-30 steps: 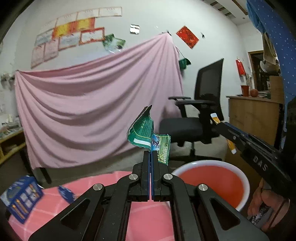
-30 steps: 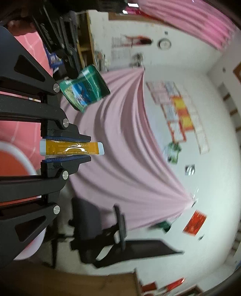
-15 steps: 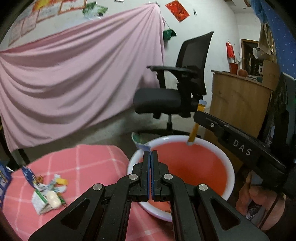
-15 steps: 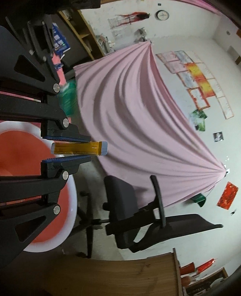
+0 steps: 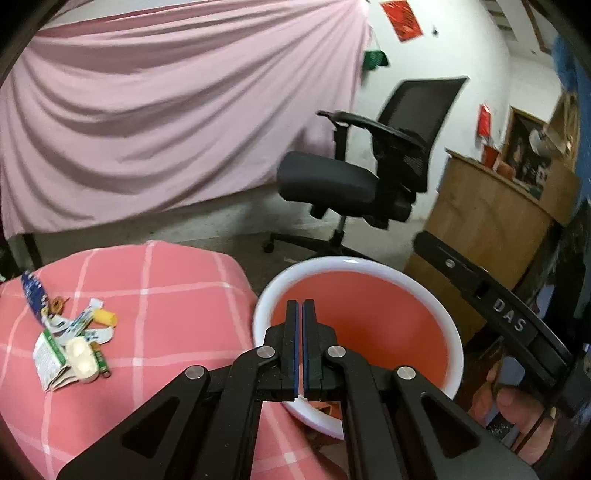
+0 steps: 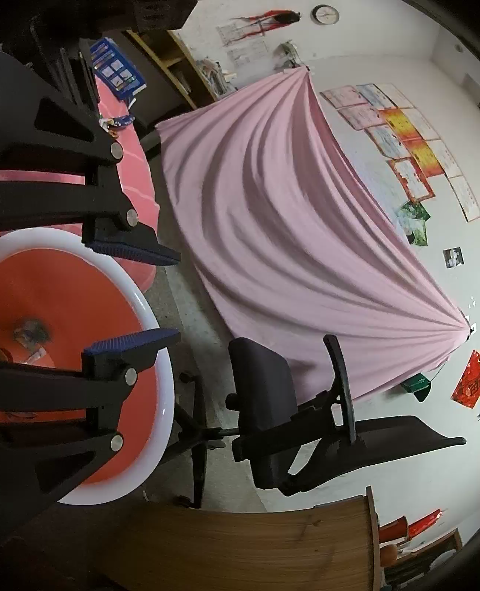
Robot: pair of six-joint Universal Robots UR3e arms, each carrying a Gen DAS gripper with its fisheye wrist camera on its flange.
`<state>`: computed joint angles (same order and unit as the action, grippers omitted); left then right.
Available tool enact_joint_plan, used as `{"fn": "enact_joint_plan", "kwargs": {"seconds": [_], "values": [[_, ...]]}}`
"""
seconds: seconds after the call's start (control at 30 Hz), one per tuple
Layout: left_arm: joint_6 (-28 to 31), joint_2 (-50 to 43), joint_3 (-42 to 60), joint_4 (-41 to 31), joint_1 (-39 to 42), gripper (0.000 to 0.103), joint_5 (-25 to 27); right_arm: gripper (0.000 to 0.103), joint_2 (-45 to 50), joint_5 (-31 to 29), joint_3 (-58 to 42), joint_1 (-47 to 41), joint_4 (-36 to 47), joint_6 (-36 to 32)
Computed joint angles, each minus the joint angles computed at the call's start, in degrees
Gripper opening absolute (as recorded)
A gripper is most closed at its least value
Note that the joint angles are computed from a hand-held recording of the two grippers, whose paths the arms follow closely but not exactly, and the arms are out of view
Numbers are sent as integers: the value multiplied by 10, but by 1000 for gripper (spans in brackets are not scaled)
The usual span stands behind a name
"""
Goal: Collect trash
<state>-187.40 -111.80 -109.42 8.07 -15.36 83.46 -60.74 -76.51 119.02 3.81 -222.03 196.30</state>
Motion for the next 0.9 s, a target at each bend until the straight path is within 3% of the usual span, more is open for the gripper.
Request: {"fn": "enact_joint_plan", "kwargs": {"seconds": [0.27, 0.33, 0.4, 0.5, 0.57, 0.63, 0.77, 0.83, 0.9], "values": [[-19, 70, -95, 67, 48, 4, 10, 57, 17, -31, -36, 28, -28, 26], [-18, 89, -118, 82, 59, 18, 16, 71, 24, -39, -51, 40, -33, 25], [-21, 111, -146, 109, 74, 41, 25, 81, 34, -58, -67, 58, -43, 23], [-14, 135, -188, 152, 103, 42, 22, 87, 45, -83, -90, 80, -49, 19], [-5, 160, -210, 155, 126, 50, 19, 102, 57, -105, -107, 97, -62, 21], [-1, 191, -246, 173, 159, 63, 7, 103, 72, -130, -126, 115, -81, 28], [-7, 233, -336, 266, 244, 101, -42, 103, 96, -169, -177, 150, -70, 28], [-12, 254, -385, 322, 296, 101, -65, 103, 111, -179, -205, 165, -68, 24], [-2, 279, -416, 332, 343, 101, -92, 103, 127, -184, -233, 180, -65, 19]]}}
